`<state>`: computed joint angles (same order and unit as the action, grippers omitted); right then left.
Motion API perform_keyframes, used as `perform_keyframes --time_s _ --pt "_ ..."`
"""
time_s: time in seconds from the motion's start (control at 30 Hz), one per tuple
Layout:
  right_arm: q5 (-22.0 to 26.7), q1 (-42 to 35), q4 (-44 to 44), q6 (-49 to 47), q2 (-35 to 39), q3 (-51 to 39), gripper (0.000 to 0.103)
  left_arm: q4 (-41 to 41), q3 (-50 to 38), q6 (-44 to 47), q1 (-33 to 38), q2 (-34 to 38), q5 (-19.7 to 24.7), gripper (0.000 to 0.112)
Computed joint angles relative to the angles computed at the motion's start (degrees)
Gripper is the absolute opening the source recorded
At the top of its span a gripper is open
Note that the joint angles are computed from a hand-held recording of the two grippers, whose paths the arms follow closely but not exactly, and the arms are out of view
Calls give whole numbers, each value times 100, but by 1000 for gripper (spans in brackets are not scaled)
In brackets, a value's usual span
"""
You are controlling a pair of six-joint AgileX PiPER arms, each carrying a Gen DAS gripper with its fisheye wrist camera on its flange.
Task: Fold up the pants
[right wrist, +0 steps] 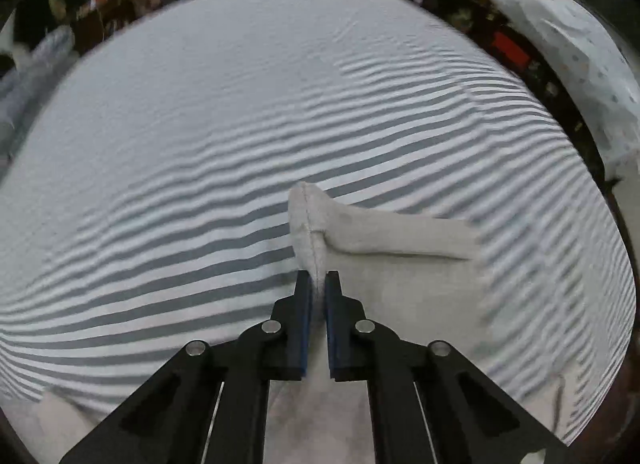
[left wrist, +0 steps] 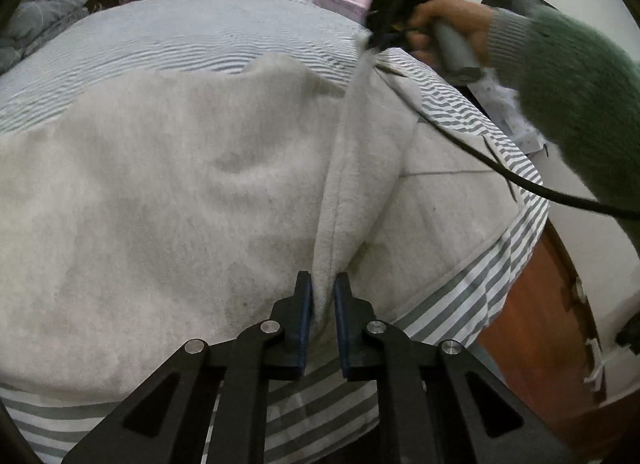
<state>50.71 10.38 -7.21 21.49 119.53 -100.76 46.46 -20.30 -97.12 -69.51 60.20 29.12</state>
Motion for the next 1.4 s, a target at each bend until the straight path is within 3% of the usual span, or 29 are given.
perform_keyframes --time_s 0.2,0.27,0.43,0.67,0.83,1.1,1.23,1.37,1.4 --pt "-863 -1352 1008 -1127 -2463 2442 5 343 -183 -448 -552 -53 665 11" --pt "-932 -1889 1441 -1651 -3143 3112 5 436 -325 -536 -851 0 1057 11" --pt "-928 -3339 2702 -3264 -4225 4589 5 369 -454 -549 -1166 27 1460 10" --pt "-627 -5315 4176 -5413 -4621 5928 5 356 -604 -509 -1631 288 1888 10" --pt "-547 -6126 4561 -6296 -4526 6427 5 353 -609 -618 -1873 400 1947 10" --pt "-1761 -5617 4272 -6095 -3789 6935 5 141 -438 -566 -1868 566 1530 2" --pt "-2046 -5273 3999 -5613 -3734 6958 11 31 -374 -419 -1638 593 1220 3" --pt "-1827 -5259 3550 -5089 -3897 6849 40 -203 -357 -71 -1384 376 880 4" --pt "-1637 -5357 3525 -5060 -4013 6815 41 -305 -345 82 -1323 234 822 4"
